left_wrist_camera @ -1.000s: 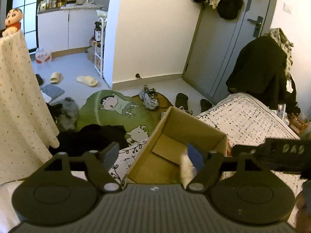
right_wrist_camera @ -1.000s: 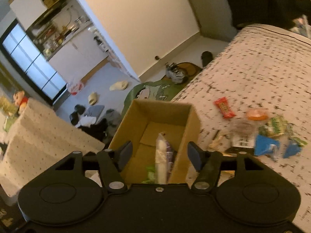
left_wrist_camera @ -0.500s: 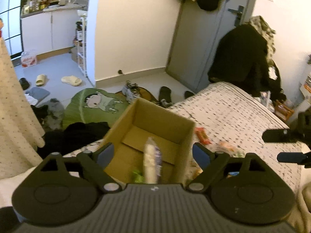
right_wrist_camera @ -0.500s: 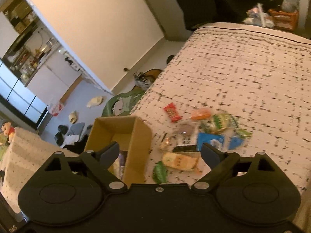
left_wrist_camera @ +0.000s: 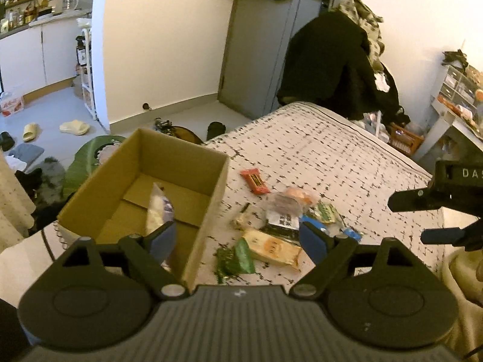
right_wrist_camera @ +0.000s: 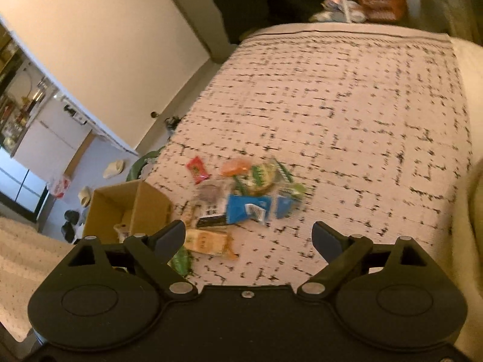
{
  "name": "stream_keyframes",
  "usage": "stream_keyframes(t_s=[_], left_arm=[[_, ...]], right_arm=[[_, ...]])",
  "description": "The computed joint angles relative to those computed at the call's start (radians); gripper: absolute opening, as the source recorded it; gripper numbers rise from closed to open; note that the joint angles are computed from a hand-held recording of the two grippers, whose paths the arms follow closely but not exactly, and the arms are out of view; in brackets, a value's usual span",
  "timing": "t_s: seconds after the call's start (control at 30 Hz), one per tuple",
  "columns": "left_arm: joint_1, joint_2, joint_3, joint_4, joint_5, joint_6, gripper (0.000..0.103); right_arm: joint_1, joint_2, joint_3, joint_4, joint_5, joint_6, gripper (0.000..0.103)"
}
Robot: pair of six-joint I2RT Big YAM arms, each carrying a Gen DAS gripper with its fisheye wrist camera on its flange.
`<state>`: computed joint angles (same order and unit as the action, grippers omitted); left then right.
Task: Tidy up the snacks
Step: 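Open both tools over the box and return them to the snack pile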
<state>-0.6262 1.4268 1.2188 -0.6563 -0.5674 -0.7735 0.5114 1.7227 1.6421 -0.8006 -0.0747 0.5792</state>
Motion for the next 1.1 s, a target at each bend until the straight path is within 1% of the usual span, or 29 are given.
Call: stream_keyframes(t_s=[0.13,0.23,0.3,0.43,0.57,0.67,0.7,0.73,0.77,0.83,0.93,1.0,1.03,1.1], left_arm=[[-0.003,0.032,0.009,0.013,0.003,-0.016,0.086],[-0.005,0.063,0.022,0.012,0.006,-0.032,0.084],[-0.006,0.076,0.022,0.023,0.015,-0.028,0.083],[-0.01,0.109,0.026,0.046,0.012,-0.012,0.083],[-0.005,0.14,0.03,0.057,0.012,-0.015,0.081],[-0.002,0.168,0.033,0.068,0.005,-0.017,0.075],[-0.001,0.176,0.032,0.077,0.004,-0.016,0.071],[0.001,0.186,0.033,0.08,0.007,-0.017,0.068],[0.002,0.195,0.035,0.078,0.004,-0.021,0.067],[-0.009,0.21,0.035,0.091,-0.054,-0.003,0.066],[-0.016,0.228,0.038,0.115,-0.102,0.021,0.066],[-0.02,0.241,0.046,0.118,-0.126,0.025,0.066],[-0.024,0.246,0.048,0.118,-0.14,0.023,0.065],[-0.03,0.247,0.046,0.128,-0.139,0.019,0.06]], right_arm=[[-0.008,0.005,-0.007,0.01,0.01,0.015,0.09],[-0.007,0.021,0.004,0.009,0.024,0.008,0.085],[-0.008,0.033,0.014,0.005,0.026,0.006,0.083],[-0.007,0.07,0.047,-0.024,0.023,-0.011,0.077],[-0.005,0.102,0.076,-0.045,0.025,-0.023,0.076],[-0.003,0.126,0.097,-0.058,0.032,-0.033,0.073],[-0.002,0.135,0.106,-0.066,0.038,-0.044,0.073],[0.001,0.145,0.117,-0.079,0.053,-0.054,0.071],[0.003,0.153,0.125,-0.086,0.063,-0.06,0.07],[0.004,0.169,0.139,-0.092,0.062,-0.07,0.07],[0.004,0.203,0.173,-0.114,0.052,-0.073,0.069],[0.007,0.222,0.193,-0.125,0.048,-0.077,0.068],[0.008,0.229,0.2,-0.129,0.046,-0.08,0.068],[0.009,0.242,0.211,-0.126,0.044,-0.096,0.068]])
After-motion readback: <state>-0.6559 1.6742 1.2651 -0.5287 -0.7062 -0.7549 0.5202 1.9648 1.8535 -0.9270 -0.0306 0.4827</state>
